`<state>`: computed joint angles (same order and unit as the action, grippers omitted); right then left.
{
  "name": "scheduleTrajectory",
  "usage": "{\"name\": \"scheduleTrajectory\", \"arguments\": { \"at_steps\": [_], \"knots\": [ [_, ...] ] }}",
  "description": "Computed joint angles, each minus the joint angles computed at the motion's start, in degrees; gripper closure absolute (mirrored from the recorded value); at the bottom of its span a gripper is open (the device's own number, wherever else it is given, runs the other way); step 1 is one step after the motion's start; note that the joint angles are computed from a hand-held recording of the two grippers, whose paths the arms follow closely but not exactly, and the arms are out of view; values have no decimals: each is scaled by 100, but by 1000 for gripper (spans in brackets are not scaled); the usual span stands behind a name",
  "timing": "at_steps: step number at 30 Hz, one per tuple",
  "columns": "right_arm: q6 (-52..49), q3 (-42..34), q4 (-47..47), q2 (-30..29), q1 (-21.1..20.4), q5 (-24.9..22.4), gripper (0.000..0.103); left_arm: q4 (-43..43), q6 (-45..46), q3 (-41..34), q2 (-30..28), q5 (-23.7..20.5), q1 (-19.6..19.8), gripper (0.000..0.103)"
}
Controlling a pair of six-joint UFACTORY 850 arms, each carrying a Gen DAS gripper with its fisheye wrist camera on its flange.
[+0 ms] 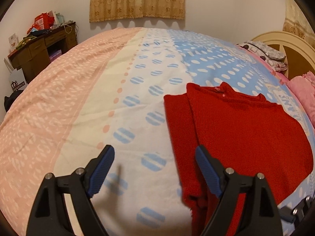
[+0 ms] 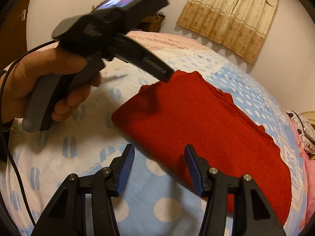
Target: Fold small clothes
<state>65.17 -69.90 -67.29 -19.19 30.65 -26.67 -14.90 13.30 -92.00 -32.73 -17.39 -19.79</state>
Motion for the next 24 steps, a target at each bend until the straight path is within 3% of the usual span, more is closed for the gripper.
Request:
{"name": "scheduleTrajectory", "arguments": {
  "at_steps": [7,24],
  "knots": [
    [137,-105,-248,-157,102,-103,49,113,-46,-297,-215,-105,-50,16],
    [839,-338,-823,-484,278,-594,49,-2266,1775,-955,-683,-916,153,16]
  ]
}}
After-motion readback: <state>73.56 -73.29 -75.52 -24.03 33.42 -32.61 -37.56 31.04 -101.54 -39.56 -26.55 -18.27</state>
